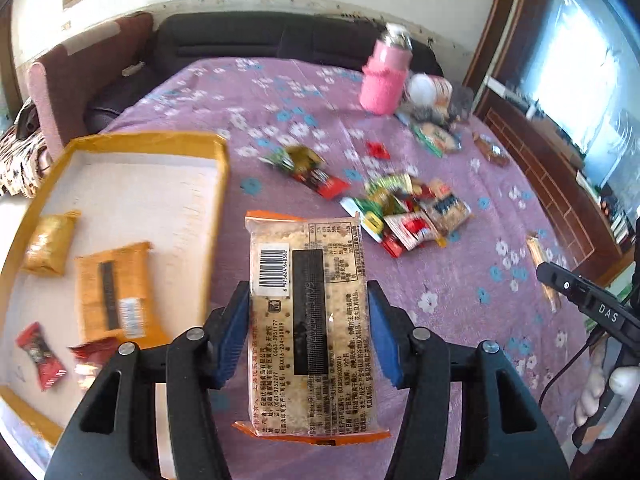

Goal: Organize snacks
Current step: 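Carry both biscuit packs into the yellow tray and open both grippers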

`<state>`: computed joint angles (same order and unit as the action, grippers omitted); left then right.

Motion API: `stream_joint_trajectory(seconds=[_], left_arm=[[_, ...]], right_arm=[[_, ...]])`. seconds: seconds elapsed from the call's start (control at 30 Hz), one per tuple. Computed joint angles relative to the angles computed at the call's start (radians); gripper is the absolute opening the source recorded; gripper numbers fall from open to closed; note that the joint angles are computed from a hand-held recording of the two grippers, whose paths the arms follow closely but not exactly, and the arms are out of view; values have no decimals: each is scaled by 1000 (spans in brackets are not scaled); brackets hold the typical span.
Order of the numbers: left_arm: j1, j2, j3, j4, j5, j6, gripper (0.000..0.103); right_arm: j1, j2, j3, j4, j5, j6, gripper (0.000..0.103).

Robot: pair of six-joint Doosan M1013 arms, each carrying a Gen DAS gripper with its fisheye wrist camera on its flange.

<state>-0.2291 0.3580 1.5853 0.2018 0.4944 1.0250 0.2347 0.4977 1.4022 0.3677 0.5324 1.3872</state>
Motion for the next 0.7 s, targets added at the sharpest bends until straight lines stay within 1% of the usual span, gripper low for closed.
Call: stream_joint_trajectory(seconds=[0.07, 0.13, 0.23, 0.3, 0.4, 0.53, 0.6, 0.7], left_arm=[[20, -22, 15, 48, -8, -48, 54], [44, -34, 20, 84, -4, -83, 54], [83, -46, 19, 138, 14, -137, 54], [111, -44, 7, 156, 28, -148, 54], [146, -26, -19, 161, 48, -139, 54], [187, 27, -74, 132, 93, -111, 55], [202, 57, -99, 122, 116, -104, 55], [220, 89, -124, 76, 137, -73, 55]], right_arm=[[16, -4, -12, 104, 15, -106, 34], [36, 0, -35, 169, 38, -182, 34], [64, 26, -96, 271, 113, -272, 34], [86, 52, -149, 298, 157, -292, 34], [133, 89, -219, 275, 177, -288, 34], [186, 172, -350, 268, 257, -274, 34], [211, 218, -414, 245, 286, -253, 34], [244, 285, -505, 172, 328, -182, 34]])
